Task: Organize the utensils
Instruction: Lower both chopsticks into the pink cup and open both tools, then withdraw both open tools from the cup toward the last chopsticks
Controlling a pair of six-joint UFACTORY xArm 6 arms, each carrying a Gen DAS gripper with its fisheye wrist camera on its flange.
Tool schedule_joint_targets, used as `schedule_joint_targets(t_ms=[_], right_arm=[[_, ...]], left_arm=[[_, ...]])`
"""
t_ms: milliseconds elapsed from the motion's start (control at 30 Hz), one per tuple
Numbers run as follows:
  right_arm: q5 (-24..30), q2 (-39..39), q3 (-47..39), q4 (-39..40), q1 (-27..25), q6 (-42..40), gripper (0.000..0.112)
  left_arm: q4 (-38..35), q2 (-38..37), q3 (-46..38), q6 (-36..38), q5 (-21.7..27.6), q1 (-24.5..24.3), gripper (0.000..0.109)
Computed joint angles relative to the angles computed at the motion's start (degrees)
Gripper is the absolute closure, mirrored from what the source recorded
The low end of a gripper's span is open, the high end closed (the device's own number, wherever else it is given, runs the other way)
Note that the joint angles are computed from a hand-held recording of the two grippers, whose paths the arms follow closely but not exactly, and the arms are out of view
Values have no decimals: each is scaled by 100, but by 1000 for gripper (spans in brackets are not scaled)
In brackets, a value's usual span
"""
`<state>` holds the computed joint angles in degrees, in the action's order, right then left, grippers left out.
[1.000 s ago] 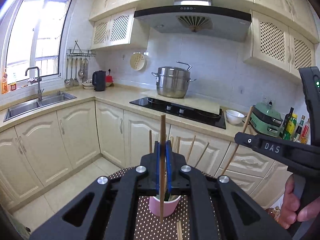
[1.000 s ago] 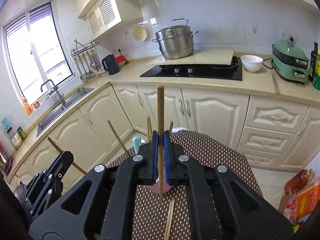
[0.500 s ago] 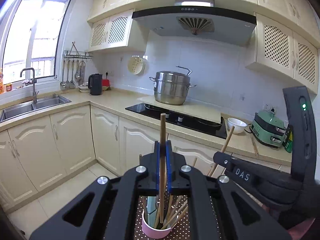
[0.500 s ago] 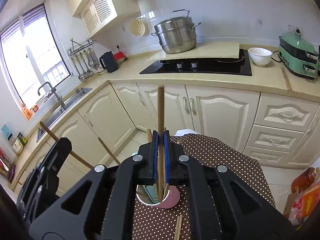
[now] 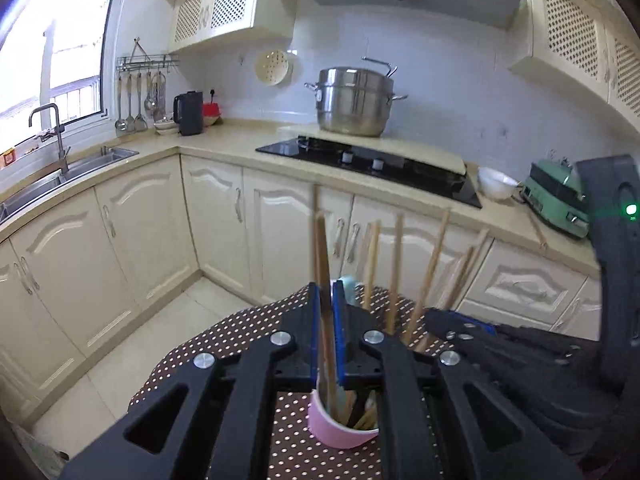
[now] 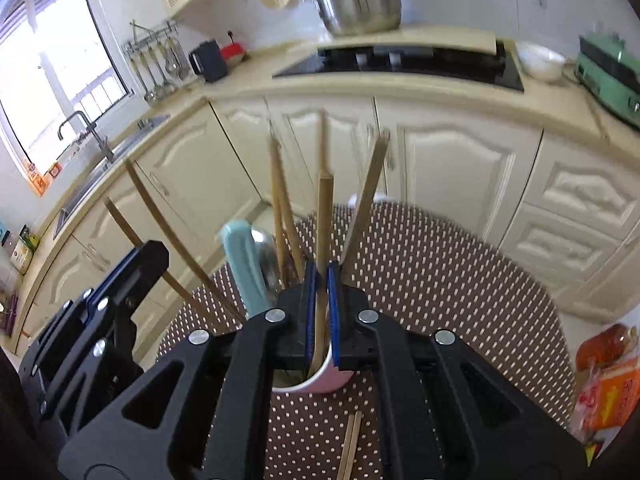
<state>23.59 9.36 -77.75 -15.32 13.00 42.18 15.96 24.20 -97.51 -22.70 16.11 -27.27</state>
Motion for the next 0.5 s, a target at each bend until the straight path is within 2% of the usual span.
schedule_joint_targets(t_ms=[67, 200, 267, 300, 333, 367, 433, 500], right_arm=[[-25, -75, 88, -98, 16, 78, 105], [88, -231, 235, 589, 68, -429, 103], [109, -322, 337, 610, 83, -394, 95], [121, -345, 361, 476, 106, -246, 84], [116, -408, 428, 338, 112, -98, 65], [81, -451, 483, 195, 124, 54, 55], [41, -604, 655, -258, 156, 412, 52], [62, -698, 758, -388, 193, 468, 52]], left_arm=[[-172, -32, 114, 236, 41, 32, 80], [-92, -208, 414, 236, -77, 110, 76], [-115, -328, 580, 279, -124, 140, 73], [-104, -373, 630, 268, -126, 141, 73], [-109, -439, 712, 281, -145, 149, 72], [-103, -491, 778, 283, -165, 155, 71], [-59, -611, 935, 265, -231, 160, 68], [70, -715, 1064, 162, -256, 164, 68]])
